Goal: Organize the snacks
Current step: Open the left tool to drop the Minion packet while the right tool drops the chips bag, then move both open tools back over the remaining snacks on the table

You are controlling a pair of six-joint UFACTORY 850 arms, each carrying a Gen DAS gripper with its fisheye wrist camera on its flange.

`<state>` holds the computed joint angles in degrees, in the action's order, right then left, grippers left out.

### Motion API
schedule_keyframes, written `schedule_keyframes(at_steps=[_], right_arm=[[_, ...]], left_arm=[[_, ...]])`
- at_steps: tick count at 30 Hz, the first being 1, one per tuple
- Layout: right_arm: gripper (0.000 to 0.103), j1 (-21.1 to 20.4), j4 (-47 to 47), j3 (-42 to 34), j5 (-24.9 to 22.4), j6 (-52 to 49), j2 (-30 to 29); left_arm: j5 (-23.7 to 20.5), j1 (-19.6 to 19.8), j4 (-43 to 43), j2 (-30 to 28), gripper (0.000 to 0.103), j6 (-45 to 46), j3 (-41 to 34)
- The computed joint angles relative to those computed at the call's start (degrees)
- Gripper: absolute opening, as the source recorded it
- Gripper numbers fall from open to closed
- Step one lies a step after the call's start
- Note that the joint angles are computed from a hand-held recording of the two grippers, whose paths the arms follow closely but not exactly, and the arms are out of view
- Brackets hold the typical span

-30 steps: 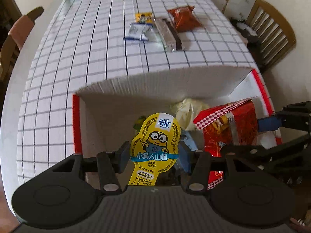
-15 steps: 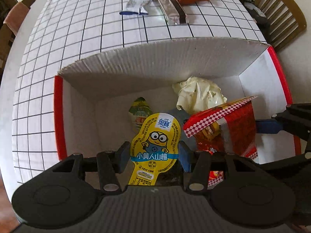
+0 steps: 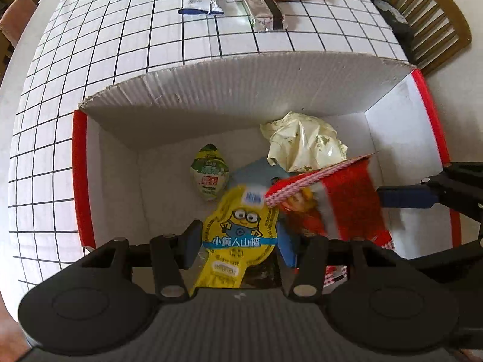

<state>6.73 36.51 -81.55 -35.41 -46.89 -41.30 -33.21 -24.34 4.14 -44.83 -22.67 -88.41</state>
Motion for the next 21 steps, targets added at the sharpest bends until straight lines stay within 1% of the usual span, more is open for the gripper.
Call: schedule_keyframes(at_steps=[2, 4, 6, 8, 13, 16, 19, 21], right_arm=[[0.066, -0.3, 0.8, 0.2, 0.1, -0.6, 0.5], [0.071, -0.7, 2.0, 0.4, 0.2, -1.5, 1.0], [0.073, -1.1, 3.6, 0.6, -0.1, -2.7, 1.5], [0.073, -1.6, 4.9, 0.7, -0.6, -3.6, 2.0], [0.075, -2.5, 8.1, 1.3, -0.8, -6.5, 3.9], [0.079, -3.2, 10.4, 1.5, -0.8, -8.4, 4.9], [0.08, -3.8, 12.4, 1.4, -0.7, -10.2, 5.7], [0.081, -4.2, 13.8, 1.2, -0.6, -11.2, 6.1]], left_arm=[[0.8, -0.1, 0.5, 0.6, 0.052, -0.8, 0.7], [1.6, -0.1, 0.5, 1.2, 0.052, -1.0, 1.2], [2.7, 0.1, -0.5, 1.9, 0.052, -0.4, 1.9], [3.6, 0.2, -0.8, 2.6, 0.055, -0.4, 2.5], [5.2, 0.3, -1.3, 4.3, 0.056, 0.1, 3.6], [6.2, 0.1, -0.5, 5.5, 0.058, -0.2, 4.3], [7.3, -0.1, 0.4, 6.6, 0.06, -0.6, 4.8], [8.3, -0.3, 2.0, 7.4, 0.065, -1.5, 5.3]])
